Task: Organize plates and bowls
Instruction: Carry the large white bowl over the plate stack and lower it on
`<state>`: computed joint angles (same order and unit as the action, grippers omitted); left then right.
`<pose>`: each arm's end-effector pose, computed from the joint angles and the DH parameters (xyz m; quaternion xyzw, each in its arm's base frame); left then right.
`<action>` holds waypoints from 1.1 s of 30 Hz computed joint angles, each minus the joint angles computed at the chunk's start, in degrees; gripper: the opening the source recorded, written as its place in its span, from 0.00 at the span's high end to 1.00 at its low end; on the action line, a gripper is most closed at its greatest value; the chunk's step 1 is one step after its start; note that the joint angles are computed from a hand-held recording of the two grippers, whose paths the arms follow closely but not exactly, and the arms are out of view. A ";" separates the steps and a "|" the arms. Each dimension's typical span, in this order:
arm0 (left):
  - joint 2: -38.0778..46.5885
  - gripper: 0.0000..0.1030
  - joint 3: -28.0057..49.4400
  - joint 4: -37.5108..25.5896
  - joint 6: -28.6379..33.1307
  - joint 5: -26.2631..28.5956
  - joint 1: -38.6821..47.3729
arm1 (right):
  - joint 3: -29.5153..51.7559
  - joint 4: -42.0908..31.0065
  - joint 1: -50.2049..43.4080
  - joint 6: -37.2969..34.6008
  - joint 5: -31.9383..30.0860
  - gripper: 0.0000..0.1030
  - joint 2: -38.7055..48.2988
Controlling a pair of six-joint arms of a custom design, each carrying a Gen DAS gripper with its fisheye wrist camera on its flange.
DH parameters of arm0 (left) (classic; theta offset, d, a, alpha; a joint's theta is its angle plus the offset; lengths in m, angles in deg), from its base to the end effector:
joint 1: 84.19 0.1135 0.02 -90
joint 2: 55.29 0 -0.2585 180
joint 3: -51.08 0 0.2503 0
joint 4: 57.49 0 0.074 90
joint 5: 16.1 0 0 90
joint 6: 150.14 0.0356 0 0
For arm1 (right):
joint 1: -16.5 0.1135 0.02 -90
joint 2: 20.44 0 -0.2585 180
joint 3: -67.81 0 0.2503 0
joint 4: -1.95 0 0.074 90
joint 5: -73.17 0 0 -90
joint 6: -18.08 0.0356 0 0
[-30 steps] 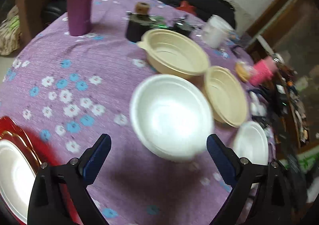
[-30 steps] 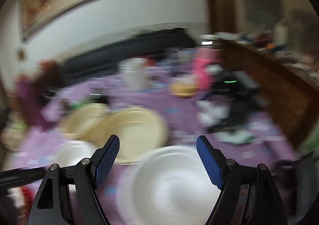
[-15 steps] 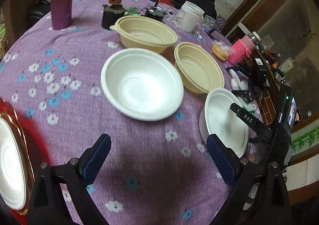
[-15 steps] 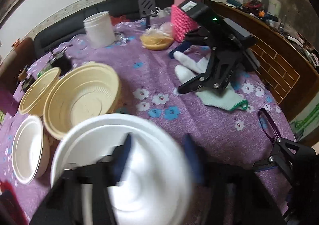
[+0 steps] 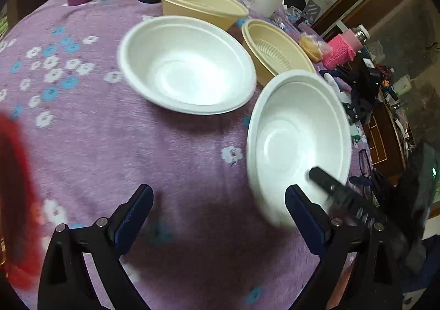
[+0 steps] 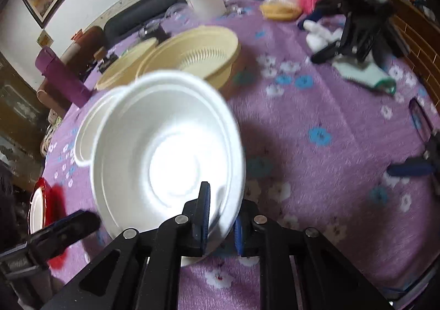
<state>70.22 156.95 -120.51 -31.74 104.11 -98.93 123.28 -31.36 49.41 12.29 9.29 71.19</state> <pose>0.4009 -0.1240 0.1359 0.3697 0.8899 -0.2509 0.0923 0.2323 0.1317 0.1250 0.4512 0.8467 0.0321 0.2803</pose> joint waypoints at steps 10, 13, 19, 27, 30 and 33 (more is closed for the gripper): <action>-0.32 0.75 -1.06 -0.41 -0.60 0.35 -2.83 | -0.50 2.10 4.52 0.90 4.78 0.85 -0.18; -3.24 0.75 -3.92 0.29 1.32 1.30 -0.39 | 1.88 0.35 6.32 0.93 6.37 0.85 0.83; -8.77 0.75 -6.06 -0.93 7.11 4.79 8.79 | 10.08 -0.42 9.90 -2.40 7.76 0.85 4.61; -5.28 0.75 3.96 -4.57 10.78 6.60 23.23 | 34.18 -2.56 11.22 -14.51 5.09 0.84 19.57; -1.68 0.74 10.68 -4.87 9.73 5.77 27.20 | 46.84 -4.37 10.71 -19.98 2.63 0.84 27.74; 2.39 0.73 17.04 -5.02 7.95 3.81 29.33 | 60.56 -8.10 9.99 -24.16 0.36 0.84 36.19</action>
